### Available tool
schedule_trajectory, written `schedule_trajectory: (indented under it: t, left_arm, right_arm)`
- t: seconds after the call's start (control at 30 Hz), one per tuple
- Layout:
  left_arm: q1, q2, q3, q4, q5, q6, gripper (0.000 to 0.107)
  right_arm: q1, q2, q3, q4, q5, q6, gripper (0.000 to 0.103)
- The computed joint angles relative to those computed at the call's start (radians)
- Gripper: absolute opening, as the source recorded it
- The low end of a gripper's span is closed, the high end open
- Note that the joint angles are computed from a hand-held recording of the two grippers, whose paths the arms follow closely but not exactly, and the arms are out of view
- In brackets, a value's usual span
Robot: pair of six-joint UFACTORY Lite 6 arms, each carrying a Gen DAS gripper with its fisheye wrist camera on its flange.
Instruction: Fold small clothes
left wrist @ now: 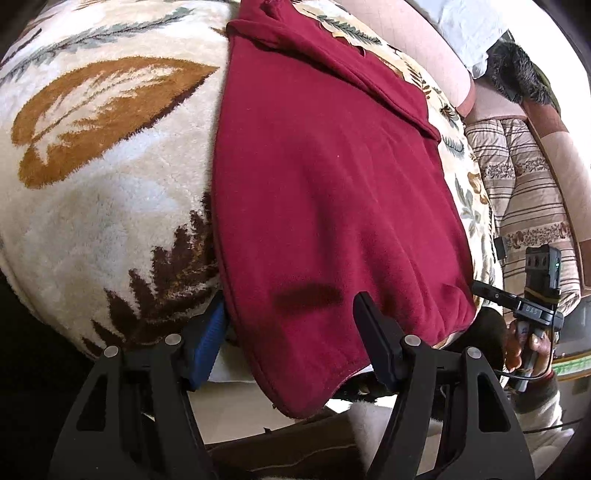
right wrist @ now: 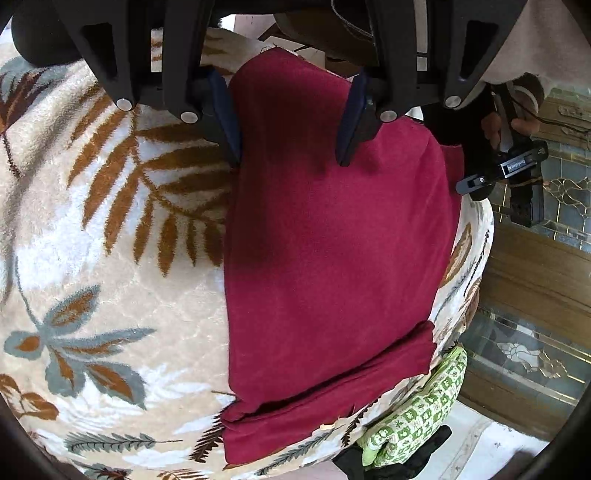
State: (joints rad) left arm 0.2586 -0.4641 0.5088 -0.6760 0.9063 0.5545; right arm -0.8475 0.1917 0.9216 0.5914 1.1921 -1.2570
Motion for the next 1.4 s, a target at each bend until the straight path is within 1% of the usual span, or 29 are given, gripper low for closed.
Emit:
schedule_trajectory:
  t: [0.17,0.3,0.43,0.53,0.6,0.63,0.67,0.7,0.73,0.77,0.8,0.83,0.87,0.93,0.97,1.03,1.1,1.13,1.2,1.23,1.27,1.3,1.37,1.4]
  left_arm:
    - [-0.011,-0.007,-0.004,0.015,-0.011,-0.009,0.067]
    - [-0.025,-0.011,-0.004,0.024,-0.018,-0.024,0.067]
    - [-0.045,-0.020,-0.007,0.041,-0.024,-0.049,0.070]
    - [-0.074,-0.026,-0.016,0.042,-0.029,-0.065,0.076]
    - [-0.111,-0.024,-0.010,0.061,-0.043,-0.091,0.076]
    - [-0.109,-0.019,-0.008,0.046,-0.032,-0.073,0.073]
    - [-0.088,-0.012,-0.007,0.019,-0.011,-0.040,0.049]
    - [-0.068,0.007,0.001,0.004,0.012,-0.017,0.030]
    - [-0.038,0.048,0.014,-0.022,0.049,0.017,0.006]
    - [0.008,0.089,0.023,-0.068,0.099,0.063,0.006]
    - [0.046,0.120,0.036,-0.108,0.142,0.104,0.006]
    - [0.075,0.151,0.063,-0.139,0.184,0.136,0.005]
    - [0.081,0.161,0.087,-0.146,0.201,0.140,0.005]
    - [0.119,0.191,0.171,-0.201,0.251,0.180,0.005]
    - [0.147,0.231,0.241,-0.251,0.289,0.207,0.005]
    - [0.156,0.297,0.344,-0.292,0.304,0.208,0.005]
    - [0.144,0.414,0.504,-0.342,0.284,0.204,0.005]
    - [0.136,0.456,0.557,-0.352,0.269,0.201,0.005]
    - [0.105,0.604,0.758,-0.376,0.201,0.182,0.005]
    - [0.093,0.679,0.859,-0.361,0.201,0.140,0.005]
    - [0.078,0.764,0.964,-0.388,0.160,0.140,0.005]
    - [0.073,0.843,1.068,-0.375,0.152,0.112,0.005]
    - [0.027,1.015,1.278,-0.359,0.054,0.052,0.005]
    - [0.012,1.094,1.382,-0.326,0.028,0.013,0.005]
  right_arm:
    - [0.019,-0.036,-0.021,-0.031,-0.006,0.004,0.049]
    - [0.025,-0.039,-0.037,-0.018,-0.012,0.010,0.049]
    - [0.022,-0.033,-0.028,-0.030,0.002,0.008,0.049]
    - [0.011,-0.020,-0.021,-0.039,0.014,0.004,0.050]
    - [0.013,-0.009,-0.031,-0.026,0.009,-0.020,0.050]
    - [0.016,-0.007,-0.039,-0.016,0.005,-0.029,0.049]
    - [0.017,-0.012,-0.056,0.010,0.008,-0.051,0.046]
    - [0.019,-0.017,-0.071,0.029,0.015,-0.075,0.041]
    - [0.026,-0.021,-0.078,0.035,0.015,-0.086,0.027]
    - [0.032,-0.026,-0.082,0.041,0.018,-0.086,0.015]
    - [0.032,-0.016,-0.070,0.055,0.041,-0.080,0.012]
    - [0.025,0.004,-0.049,0.073,0.075,-0.075,0.012]
    - [0.016,0.031,-0.016,0.106,0.131,-0.074,0.012]
    - [0.019,0.060,0.054,0.178,0.222,-0.079,0.012]
    - [0.026,0.076,0.090,0.217,0.251,-0.068,0.012]
    - [0.045,0.123,0.166,0.306,0.299,-0.035,0.011]
    - [0.097,0.201,0.283,0.424,0.321,0.007,0.011]
    - [0.115,0.224,0.321,0.454,0.315,0.021,0.011]
    - [0.181,0.316,0.454,0.550,0.272,0.079,0.011]
    - [0.217,0.381,0.544,0.598,0.238,0.122,0.011]
    - [0.248,0.450,0.647,0.627,0.224,0.176,0.011]
    - [0.267,0.526,0.752,0.641,0.220,0.219,0.011]
    - [0.323,0.669,0.961,0.684,0.150,0.319,0.011]
    - [0.348,0.741,1.066,0.693,0.112,0.369,0.011]
